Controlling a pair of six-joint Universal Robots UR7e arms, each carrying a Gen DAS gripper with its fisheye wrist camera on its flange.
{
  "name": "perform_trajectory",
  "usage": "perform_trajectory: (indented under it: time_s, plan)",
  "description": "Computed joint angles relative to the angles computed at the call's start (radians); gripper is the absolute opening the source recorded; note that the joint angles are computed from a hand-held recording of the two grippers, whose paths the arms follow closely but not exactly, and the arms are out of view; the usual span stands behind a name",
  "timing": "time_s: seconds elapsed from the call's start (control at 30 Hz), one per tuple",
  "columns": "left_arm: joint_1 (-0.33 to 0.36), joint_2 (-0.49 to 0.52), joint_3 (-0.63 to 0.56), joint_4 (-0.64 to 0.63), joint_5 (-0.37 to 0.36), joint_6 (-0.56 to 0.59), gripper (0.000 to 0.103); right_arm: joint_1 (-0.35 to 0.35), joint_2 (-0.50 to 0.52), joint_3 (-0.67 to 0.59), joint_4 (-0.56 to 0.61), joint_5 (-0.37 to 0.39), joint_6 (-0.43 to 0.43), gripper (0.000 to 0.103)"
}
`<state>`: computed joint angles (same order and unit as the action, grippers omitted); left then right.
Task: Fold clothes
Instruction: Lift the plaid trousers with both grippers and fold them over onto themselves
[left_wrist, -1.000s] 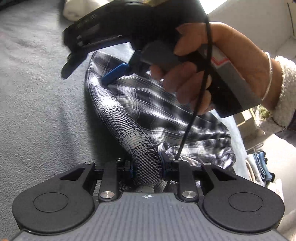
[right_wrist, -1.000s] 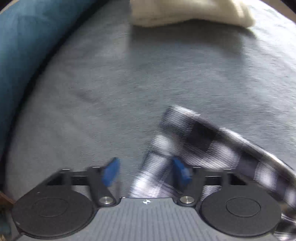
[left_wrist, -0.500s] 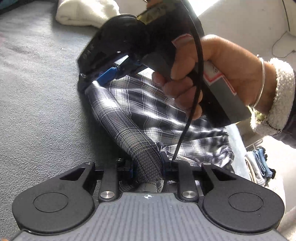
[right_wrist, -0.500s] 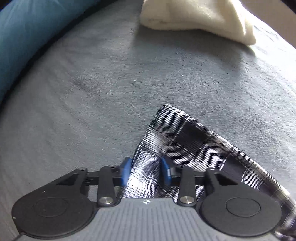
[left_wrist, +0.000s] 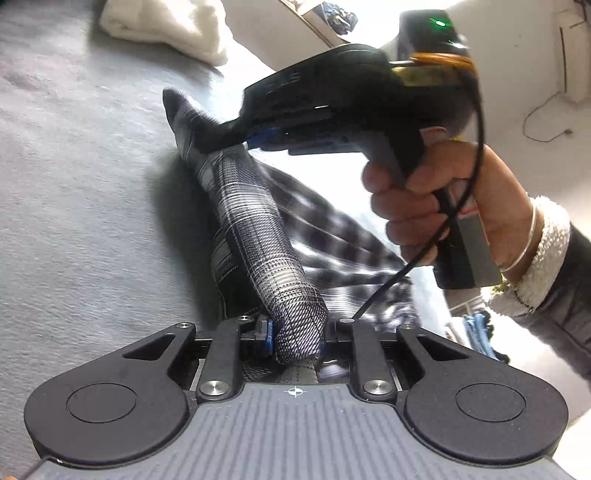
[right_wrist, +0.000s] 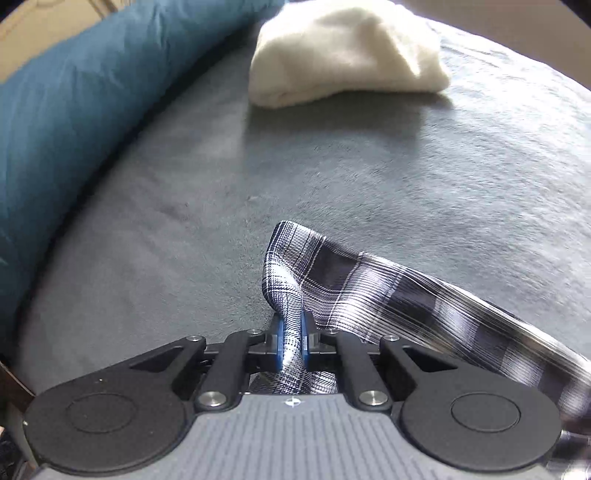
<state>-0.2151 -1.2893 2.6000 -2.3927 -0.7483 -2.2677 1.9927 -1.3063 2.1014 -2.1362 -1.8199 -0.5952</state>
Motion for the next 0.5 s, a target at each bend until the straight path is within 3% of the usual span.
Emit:
perform_trajectory:
  time_s: [0.27, 0.5]
  plan:
    - [0.116, 0.065, -0.057, -0.238, -0.003, 0.294, 0.018, -0.079, -0.080, -0.080, 0.103, 0.112, -0.024, 0.009]
    - [0.305, 0.168, -0.223, -0.396, -0.125, 0.691, 0.017, -0.217, -0.139, -0.177, 0.214, 0.232, -0.053, 0.008]
